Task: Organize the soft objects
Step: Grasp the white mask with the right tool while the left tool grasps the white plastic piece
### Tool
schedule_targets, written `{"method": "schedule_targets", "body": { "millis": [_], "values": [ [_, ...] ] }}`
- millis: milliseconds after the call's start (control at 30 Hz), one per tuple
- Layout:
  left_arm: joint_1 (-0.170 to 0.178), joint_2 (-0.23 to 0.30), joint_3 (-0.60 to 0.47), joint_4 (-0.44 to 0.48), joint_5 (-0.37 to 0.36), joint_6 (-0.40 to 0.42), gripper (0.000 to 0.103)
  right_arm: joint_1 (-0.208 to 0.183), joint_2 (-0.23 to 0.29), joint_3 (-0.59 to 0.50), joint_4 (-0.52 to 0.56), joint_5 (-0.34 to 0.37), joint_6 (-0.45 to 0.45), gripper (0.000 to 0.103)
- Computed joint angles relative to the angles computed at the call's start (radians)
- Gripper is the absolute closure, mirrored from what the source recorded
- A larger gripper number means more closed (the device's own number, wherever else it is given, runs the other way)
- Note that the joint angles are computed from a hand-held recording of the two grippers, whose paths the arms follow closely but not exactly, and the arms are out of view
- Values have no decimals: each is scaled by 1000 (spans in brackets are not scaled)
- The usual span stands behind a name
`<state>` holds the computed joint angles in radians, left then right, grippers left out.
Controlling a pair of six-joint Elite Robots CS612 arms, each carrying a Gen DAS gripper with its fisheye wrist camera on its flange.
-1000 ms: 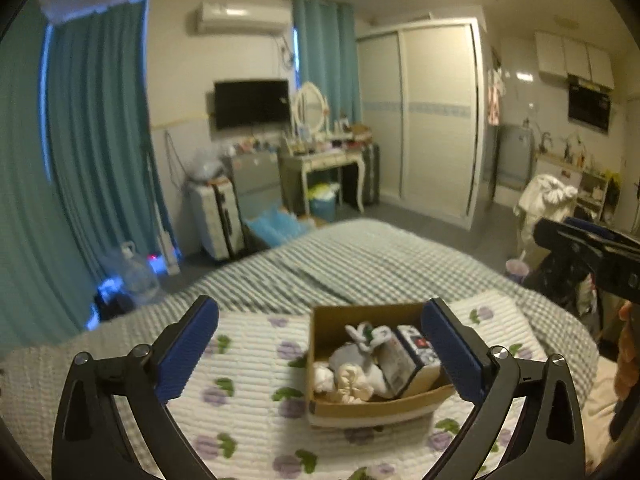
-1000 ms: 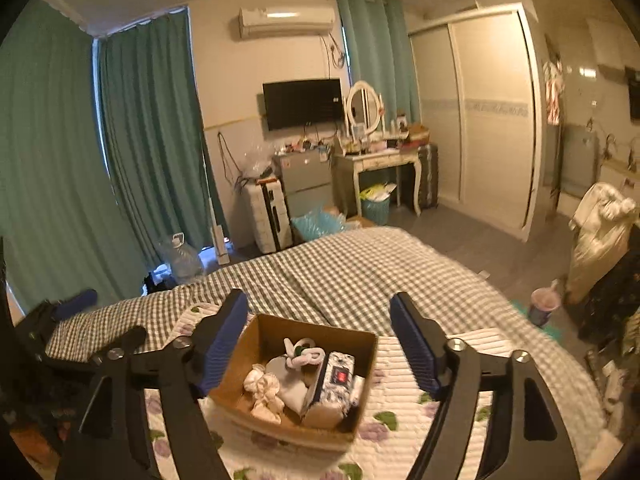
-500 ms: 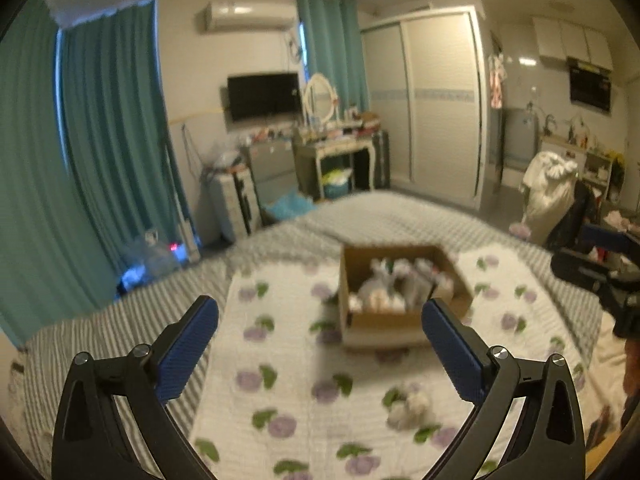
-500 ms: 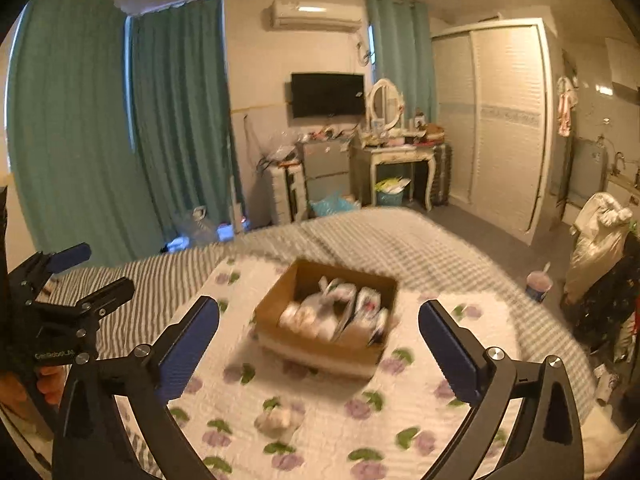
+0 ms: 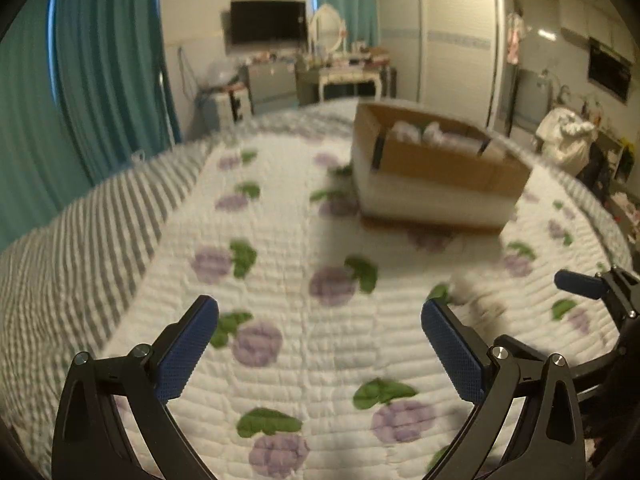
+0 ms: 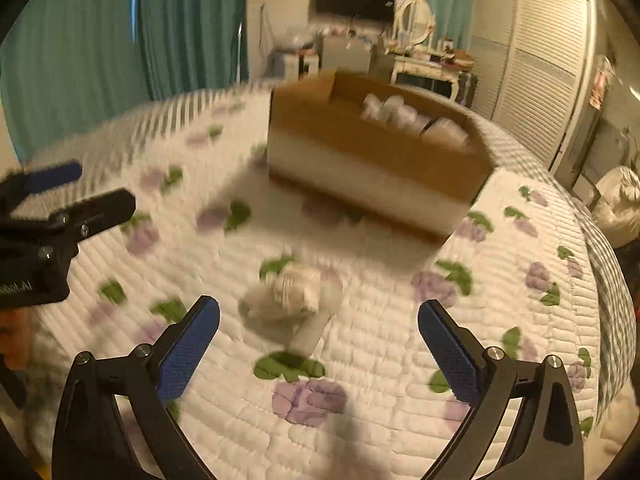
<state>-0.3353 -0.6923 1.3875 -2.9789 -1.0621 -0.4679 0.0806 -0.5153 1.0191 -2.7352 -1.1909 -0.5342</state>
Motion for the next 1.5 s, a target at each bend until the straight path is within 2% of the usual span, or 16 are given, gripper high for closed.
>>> {"method": "schedule_targets", "body": {
  "millis": [67, 233, 333, 400, 467, 500, 567, 733, 800, 933, 1100, 1167, 1300, 1367, 1400, 1500],
  "values": [
    [10, 7, -3, 30, -36, -29, 0, 8, 16, -17, 20, -9, -21, 8],
    [19, 22, -15, 58, -41, -54, 0, 27, 50, -53, 22, -34, -60, 14],
    [23, 25, -16, 64, -52, -69, 0, 42, 68, -76, 31, -73, -91, 28],
    [24, 25, -18, 76, -51, -71, 0, 49, 79, -83, 8, -109, -90, 29],
    [21, 25, -21, 89, -42, -72, 0, 51, 83, -79, -25, -127, -79, 41],
    [20, 23, -19, 88, -40, -68, 0, 51, 83, -76, -42, -134, -70, 43],
    [16, 20, -17, 84, -38, -60, 0, 41, 75, -70, -40, -98, -50, 49],
    [6, 11, -25, 90, -71, -79, 0, -1, 40, -49, -23, 40, 43, 50],
    [2, 15, -42, 97, -93, -95, 0, -19, 26, -42, -31, 69, 76, 50],
    [-6, 39, -109, 151, -145, -121, 2, -37, 27, -60, -57, 43, 138, 50],
    [-19, 82, -200, 210, -156, -96, 2, -58, 59, -125, -26, 19, 228, 51],
    [-21, 106, -242, 238, -179, -95, 10, -62, 73, -148, -6, 22, 250, 51],
    [-21, 145, -311, 315, -212, -100, 12, -64, 97, -185, 35, 6, 245, 51],
    [-17, 165, -347, 363, -246, -108, 19, -65, 109, -204, 52, -1, 252, 51],
    [-16, 175, -363, 384, -262, -109, 20, -67, 116, -216, 65, 5, 261, 51],
    [-19, 192, -391, 413, -262, -93, 20, -69, 135, -248, 93, -4, 282, 51]
  ]
}}
